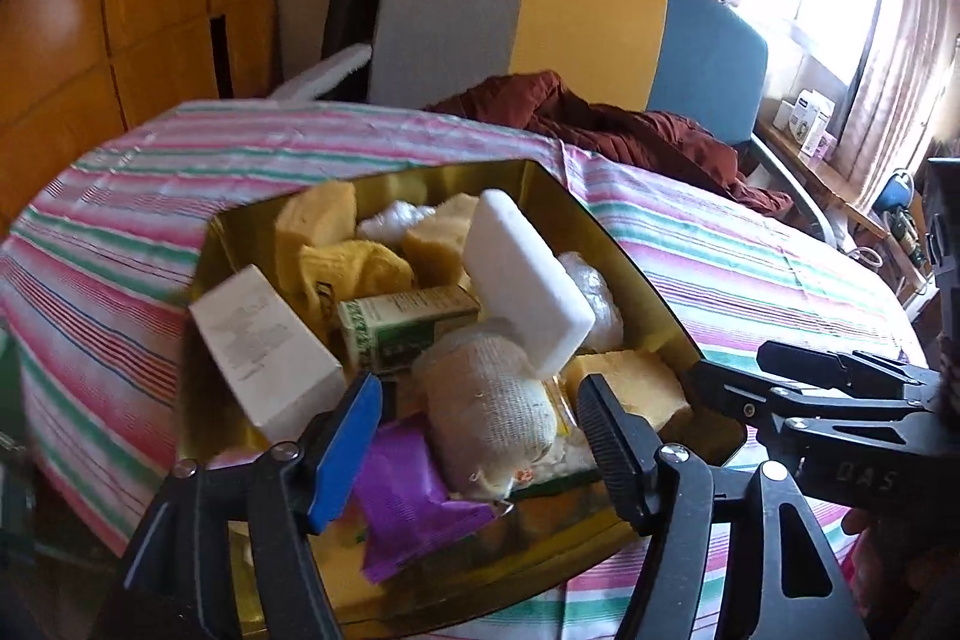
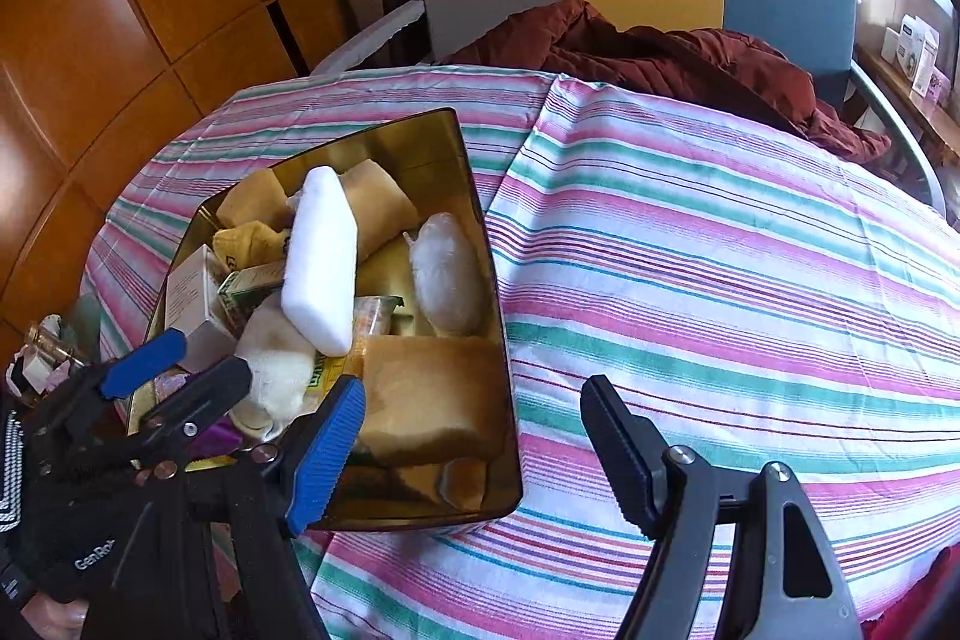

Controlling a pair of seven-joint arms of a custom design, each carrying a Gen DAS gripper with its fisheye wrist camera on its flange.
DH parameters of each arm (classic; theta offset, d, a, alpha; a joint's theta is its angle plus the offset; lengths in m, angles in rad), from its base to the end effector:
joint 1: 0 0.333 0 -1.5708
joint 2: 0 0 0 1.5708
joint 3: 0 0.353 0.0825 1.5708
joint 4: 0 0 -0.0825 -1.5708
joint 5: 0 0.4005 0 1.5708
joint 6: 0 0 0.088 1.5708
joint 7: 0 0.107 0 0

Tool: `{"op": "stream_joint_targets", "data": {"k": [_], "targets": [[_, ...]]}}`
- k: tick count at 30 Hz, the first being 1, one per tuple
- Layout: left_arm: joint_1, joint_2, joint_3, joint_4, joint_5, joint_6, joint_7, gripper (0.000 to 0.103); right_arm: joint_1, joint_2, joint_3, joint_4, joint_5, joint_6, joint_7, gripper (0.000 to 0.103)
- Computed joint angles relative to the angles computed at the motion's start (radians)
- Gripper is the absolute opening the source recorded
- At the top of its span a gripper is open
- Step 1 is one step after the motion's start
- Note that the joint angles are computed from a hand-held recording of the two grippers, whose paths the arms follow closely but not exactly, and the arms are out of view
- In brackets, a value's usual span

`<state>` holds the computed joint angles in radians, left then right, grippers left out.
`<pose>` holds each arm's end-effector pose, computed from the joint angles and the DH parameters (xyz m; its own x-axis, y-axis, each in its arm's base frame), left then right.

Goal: Organize objects
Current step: 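Lower the ball and eraser into the gold tray and open both grippers, then withdraw both open grippers from the gold tray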

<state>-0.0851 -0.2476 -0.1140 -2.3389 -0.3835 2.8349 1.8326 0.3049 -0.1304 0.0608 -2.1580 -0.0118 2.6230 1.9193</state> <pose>0.5104 -0.0875 0.5451 -0.1944 -0.9728 0.1263 -0.7297 0.0574 -0.6814 0.5267 0.2035 0.5517 0.0778 -0.9817 -0.1740 -0.8456 0.0275 -0.5331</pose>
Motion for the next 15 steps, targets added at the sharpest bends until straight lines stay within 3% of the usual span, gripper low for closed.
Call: {"op": "stream_joint_targets", "data": {"k": [9,15], "targets": [[0.063,-0.091,-0.037,-0.083,0.123,0.079,-0.087,0.080,0.005,-0.025,0.029,-0.028,-0.104,0.026,0.075,0.076],[0.103,-0.142,-0.061,-0.123,0.181,0.094,-0.159,0.091,-0.015,-0.046,0.072,-0.052,-0.299,0.040,0.237,0.076]]}}
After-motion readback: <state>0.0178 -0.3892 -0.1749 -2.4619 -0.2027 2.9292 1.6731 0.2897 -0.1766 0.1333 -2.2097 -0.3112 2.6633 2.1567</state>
